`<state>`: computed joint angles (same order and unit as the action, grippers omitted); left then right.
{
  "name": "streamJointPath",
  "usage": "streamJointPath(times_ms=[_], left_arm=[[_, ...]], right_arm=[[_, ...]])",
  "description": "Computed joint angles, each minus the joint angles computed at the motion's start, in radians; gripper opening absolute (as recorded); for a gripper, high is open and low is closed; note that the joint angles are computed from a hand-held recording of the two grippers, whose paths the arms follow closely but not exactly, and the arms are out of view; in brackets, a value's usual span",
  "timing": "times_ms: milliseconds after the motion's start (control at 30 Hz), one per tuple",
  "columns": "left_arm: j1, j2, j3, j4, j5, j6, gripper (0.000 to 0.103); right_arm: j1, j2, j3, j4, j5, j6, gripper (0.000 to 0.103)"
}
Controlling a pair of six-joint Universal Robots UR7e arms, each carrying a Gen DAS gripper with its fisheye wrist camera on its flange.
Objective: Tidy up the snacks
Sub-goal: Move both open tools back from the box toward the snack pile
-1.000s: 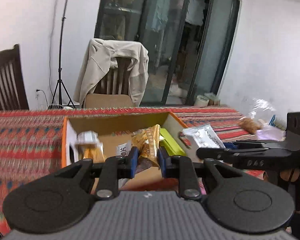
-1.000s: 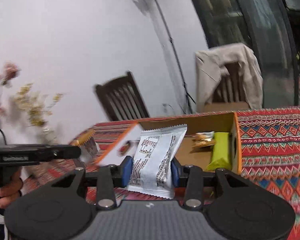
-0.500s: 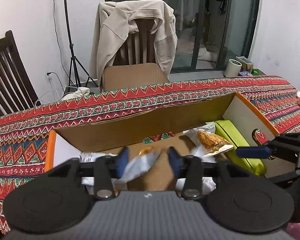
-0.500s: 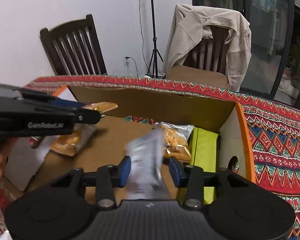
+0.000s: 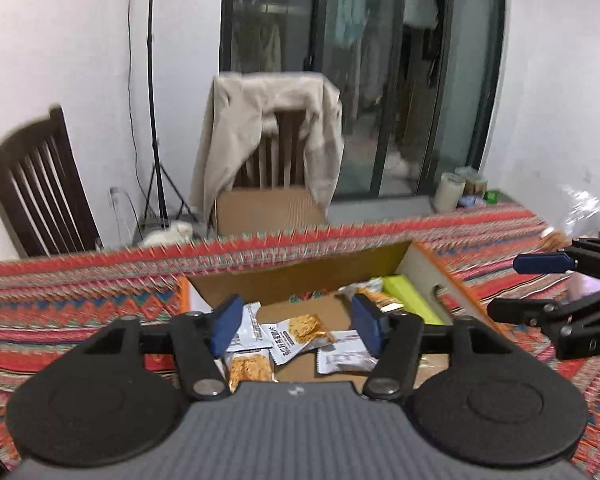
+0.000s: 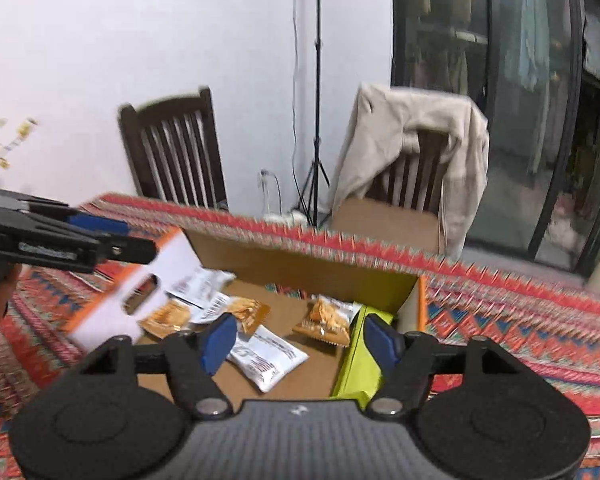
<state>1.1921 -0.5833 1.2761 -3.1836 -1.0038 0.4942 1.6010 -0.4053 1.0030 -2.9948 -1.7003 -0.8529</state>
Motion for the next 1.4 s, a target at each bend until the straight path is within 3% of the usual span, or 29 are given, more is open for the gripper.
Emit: streamJointPath(times_ms=[100, 333, 400, 500, 667, 800, 1000, 1100, 1267, 1400], left_arm=[[-0.041, -0.120, 0.219, -0.140, -0.015, 0.012, 0.072], [-0.138, -0.287, 0.655, -0.464, 0.023, -0.024, 0.084], [-0.169, -0.297, 0.778, -0.612, 0.049, -0.024, 0.088], [-0.222, -0.264, 0.919, -0.825, 0.145, -0.064, 0.090], [-0.269, -0.191, 1.071, -0.993, 0.242, -0.237, 0.091], [-0.294, -0.128, 1.134, -0.999, 0.306, -0.354, 0.091], [-0.298, -0.095, 1.164, -0.966, 0.342, -0.434, 0.091], [-0.290, -0.097, 1.156, -0.972, 0.337, -0.406, 0.091], [-0.248, -0.092, 1.103, -0.928, 0.317, -0.384, 0.091], [-0.183, -0.105, 1.023, -0.857, 0.233, -0.343, 0.091]], right_arm=[[0.004, -0.125, 0.195, -0.096, 0.044, -0.026, 0.080], [-0.018, -0.353, 0.599, -0.303, 0.146, -0.086, 0.083], [-0.037, -0.410, 0.718, -0.364, 0.185, -0.109, 0.090], [-0.079, -0.472, 0.880, -0.454, 0.256, -0.161, 0.093], [-0.163, -0.506, 1.102, -0.657, 0.296, -0.190, 0.095], [-0.231, -0.491, 1.216, -0.789, 0.286, -0.176, 0.095], [-0.314, -0.475, 1.292, -0.828, 0.274, -0.136, 0.095], [-0.321, -0.454, 1.297, -0.877, 0.255, -0.129, 0.095], [-0.315, -0.449, 1.273, -0.854, 0.274, -0.109, 0.095], [-0.292, -0.429, 1.222, -0.823, 0.252, -0.089, 0.095]])
